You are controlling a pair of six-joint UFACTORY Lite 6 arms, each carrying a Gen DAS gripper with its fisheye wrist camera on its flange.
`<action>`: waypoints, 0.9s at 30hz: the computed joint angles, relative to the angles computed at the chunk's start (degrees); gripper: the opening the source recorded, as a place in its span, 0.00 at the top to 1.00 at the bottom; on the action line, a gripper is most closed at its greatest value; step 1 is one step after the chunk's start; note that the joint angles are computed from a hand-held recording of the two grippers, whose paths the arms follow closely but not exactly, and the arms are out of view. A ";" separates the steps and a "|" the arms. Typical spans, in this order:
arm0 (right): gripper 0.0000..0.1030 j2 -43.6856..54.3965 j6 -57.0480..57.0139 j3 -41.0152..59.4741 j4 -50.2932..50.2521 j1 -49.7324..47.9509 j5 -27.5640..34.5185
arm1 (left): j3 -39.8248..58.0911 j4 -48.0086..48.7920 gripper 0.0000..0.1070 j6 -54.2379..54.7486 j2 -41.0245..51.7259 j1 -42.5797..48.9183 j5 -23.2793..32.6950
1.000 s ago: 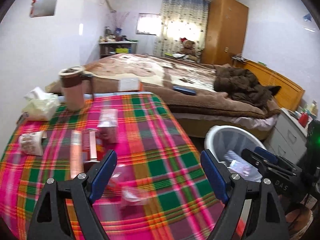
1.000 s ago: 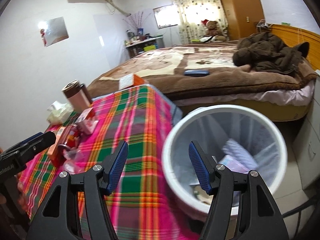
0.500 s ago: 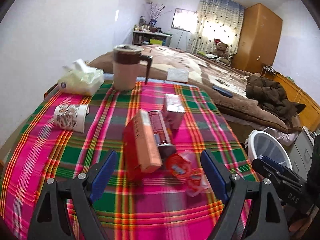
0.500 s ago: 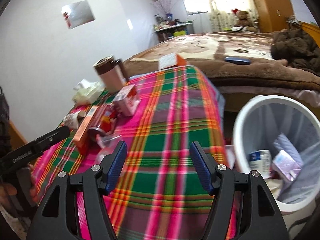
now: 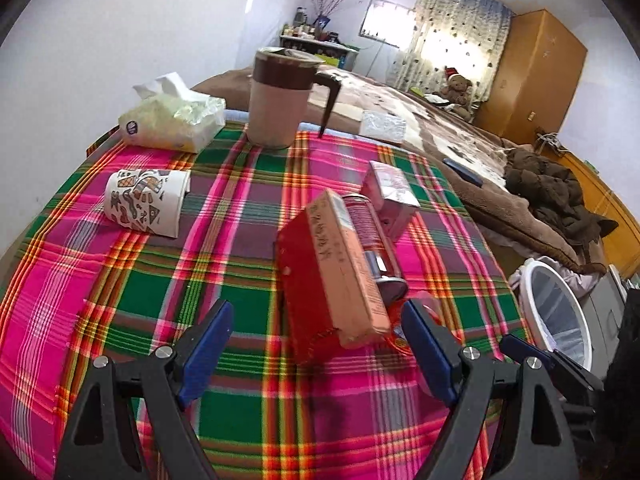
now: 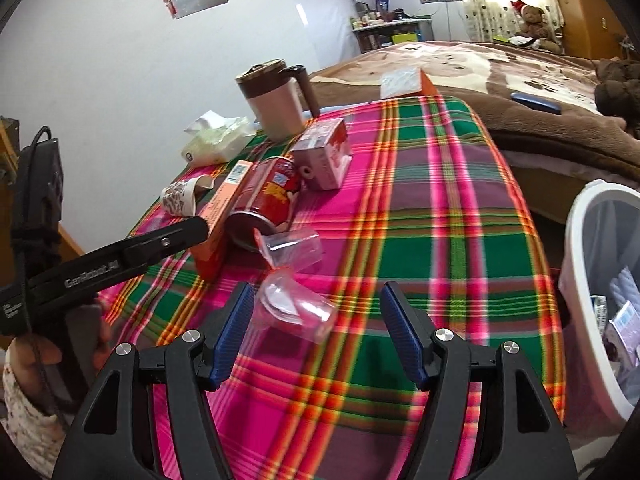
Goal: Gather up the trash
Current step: 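Reach the left gripper to the red medicine box while the right gripper reaches the clear plastic cups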
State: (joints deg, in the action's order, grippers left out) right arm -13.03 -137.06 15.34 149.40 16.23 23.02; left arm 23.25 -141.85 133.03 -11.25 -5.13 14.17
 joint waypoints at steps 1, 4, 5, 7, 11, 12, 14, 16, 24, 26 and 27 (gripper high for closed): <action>0.35 0.54 -0.62 0.41 0.64 0.61 -0.13 | -0.09 0.20 0.19 0.24 0.02 0.37 0.69; 0.35 4.25 -1.02 2.59 1.03 1.86 -0.24 | 1.63 1.59 0.19 -0.14 2.25 0.81 0.59; 0.35 5.34 -0.31 3.05 0.09 1.73 0.17 | 2.71 3.63 0.19 -1.51 3.75 1.28 0.78; 0.35 7.47 -0.77 3.97 0.76 2.51 0.24 | 3.85 4.50 0.19 -1.84 5.62 1.65 0.72; 0.35 10.78 -0.12 5.97 0.07 2.93 -0.31 | 5.94 6.29 0.19 -2.35 9.57 2.23 1.11; 0.35 11.01 0.75 6.15 -0.98 2.53 -0.37 | 6.42 7.99 0.19 -4.07 10.53 2.82 1.37; 0.35 11.50 1.16 6.49 -1.29 2.12 -0.54 | 6.84 9.00 0.19 -4.71 11.59 3.80 2.14; 0.35 11.33 0.57 6.68 -0.42 2.27 -1.25 | 7.70 8.84 0.19 -4.31 13.23 4.35 2.21; 0.35 10.41 -12.07 6.76 13.52 4.41 -5.62 | 10.54 8.15 0.19 -3.09 15.77 5.42 0.15; 0.35 10.14 -10.30 6.43 11.42 3.48 -5.18 | 11.83 8.39 0.19 -2.80 17.13 5.60 -0.58; 0.35 10.21 -9.32 6.39 10.28 3.01 -4.93 | 12.33 8.23 0.19 -2.42 17.72 5.71 -0.86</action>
State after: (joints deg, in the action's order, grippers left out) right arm -2.82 -146.37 21.73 159.68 19.24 18.08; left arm 35.58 -133.61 130.61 6.47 0.59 13.31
